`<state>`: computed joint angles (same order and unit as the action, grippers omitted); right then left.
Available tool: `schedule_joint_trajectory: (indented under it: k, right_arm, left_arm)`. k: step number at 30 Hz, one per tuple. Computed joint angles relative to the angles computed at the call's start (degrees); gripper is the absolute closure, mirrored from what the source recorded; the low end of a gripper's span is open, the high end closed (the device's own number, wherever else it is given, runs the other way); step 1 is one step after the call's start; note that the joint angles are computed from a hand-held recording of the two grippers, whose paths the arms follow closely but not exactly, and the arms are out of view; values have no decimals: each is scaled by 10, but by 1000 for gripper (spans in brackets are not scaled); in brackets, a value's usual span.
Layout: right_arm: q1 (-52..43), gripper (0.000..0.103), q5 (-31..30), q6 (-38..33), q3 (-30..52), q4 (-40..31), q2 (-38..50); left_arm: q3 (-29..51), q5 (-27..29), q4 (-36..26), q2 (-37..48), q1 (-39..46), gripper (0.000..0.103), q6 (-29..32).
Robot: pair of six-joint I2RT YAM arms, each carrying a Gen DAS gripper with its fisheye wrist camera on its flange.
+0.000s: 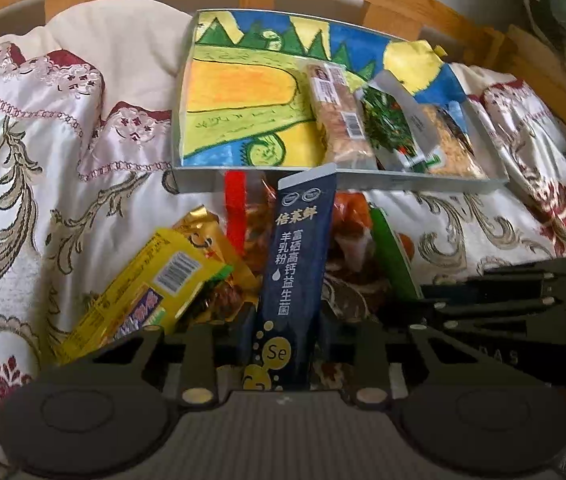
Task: Organize snacks
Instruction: 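Lift the blue stick with the left tool while the right tool carries the green stick toward the tray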
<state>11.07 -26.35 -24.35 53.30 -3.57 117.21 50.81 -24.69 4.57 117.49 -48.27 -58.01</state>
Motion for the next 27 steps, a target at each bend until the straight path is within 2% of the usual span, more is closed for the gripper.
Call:
schedule_joint_trajectory:
  k: [10,22,24,27]
  right_arm:
    - [-25,84,-1,-46,-30,-22,-37]
    - [-48,84,-4,-75,-59,-45,-94]
    - [-52,84,-4,-77,-61,-49,-102]
    - [-56,84,-5,-78,-62,-55,-111]
  left_arm:
    - [28,13,-69,-11,-57,74,-30]
    - [26,30,-78,-33,-87,75,-84]
    - [24,24,-80,-38,-92,75,-92]
    - [34,-13,-101,-42,-110,75,-91]
